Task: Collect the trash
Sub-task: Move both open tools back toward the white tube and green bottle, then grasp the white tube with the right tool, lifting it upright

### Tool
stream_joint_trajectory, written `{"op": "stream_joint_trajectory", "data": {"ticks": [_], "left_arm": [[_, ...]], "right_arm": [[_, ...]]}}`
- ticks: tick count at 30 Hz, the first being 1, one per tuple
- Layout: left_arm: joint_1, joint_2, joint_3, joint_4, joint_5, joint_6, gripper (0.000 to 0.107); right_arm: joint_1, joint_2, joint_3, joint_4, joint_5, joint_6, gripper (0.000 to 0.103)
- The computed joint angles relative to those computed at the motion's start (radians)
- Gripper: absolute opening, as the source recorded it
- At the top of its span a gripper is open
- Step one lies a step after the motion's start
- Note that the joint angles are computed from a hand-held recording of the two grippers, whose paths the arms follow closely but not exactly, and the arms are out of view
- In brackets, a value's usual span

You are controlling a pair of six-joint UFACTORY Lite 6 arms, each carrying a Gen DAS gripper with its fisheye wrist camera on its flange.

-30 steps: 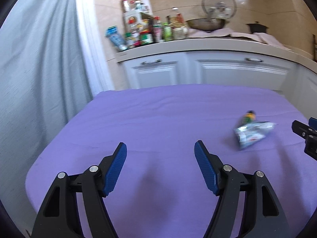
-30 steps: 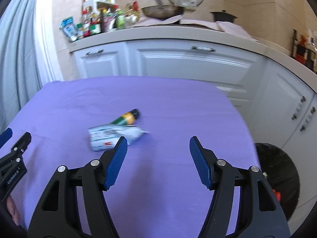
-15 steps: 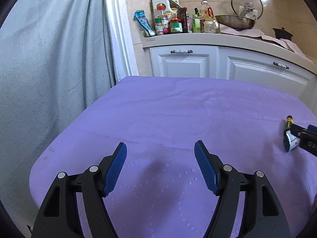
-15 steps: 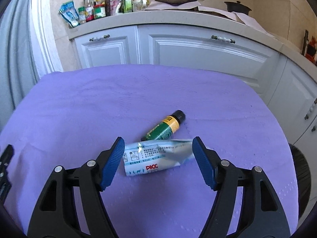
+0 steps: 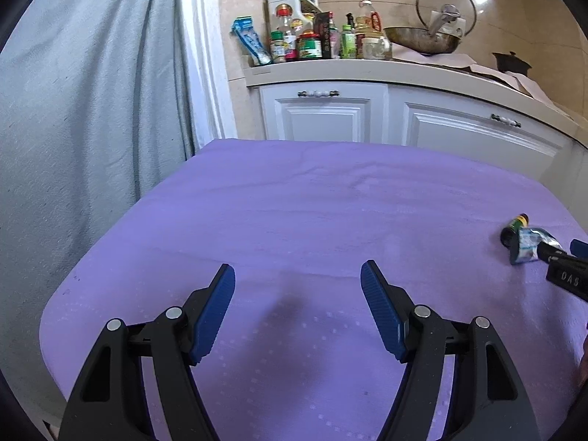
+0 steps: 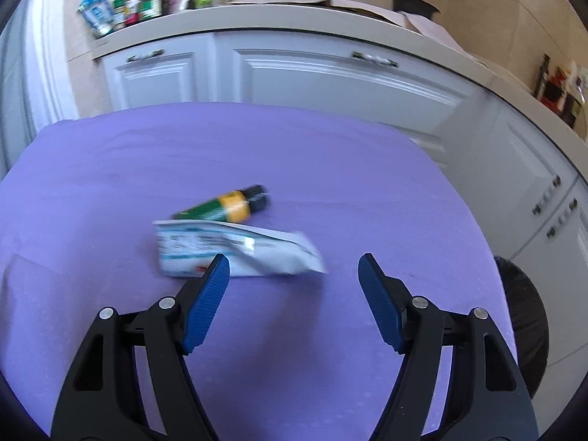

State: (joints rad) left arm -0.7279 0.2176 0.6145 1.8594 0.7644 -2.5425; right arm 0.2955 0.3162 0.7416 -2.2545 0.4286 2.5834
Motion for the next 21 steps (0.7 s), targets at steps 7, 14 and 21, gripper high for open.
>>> {"op": "stream_joint_trajectory", "data": {"ticks": [7, 14, 21], "left_arm": [[-0.014, -0.009, 0.002, -0.026, 0.019, 0.022, 0.069], [0.039, -0.050, -0.033, -0.036, 0.021, 0.023, 0.069], [0.040, -0.034, -0.040, -0.027, 0.015, 0.002, 0.069]], "right_arm": [[0.010, -0.035, -0.003, -0.083, -0.016, 0.060, 0.073], [0.020, 0.017, 0.076, -0.107, -0.036, 0.040, 0.075], [-0.003, 0.028, 0.085, -0.200, -0.092, 0.101, 0.075]]}}
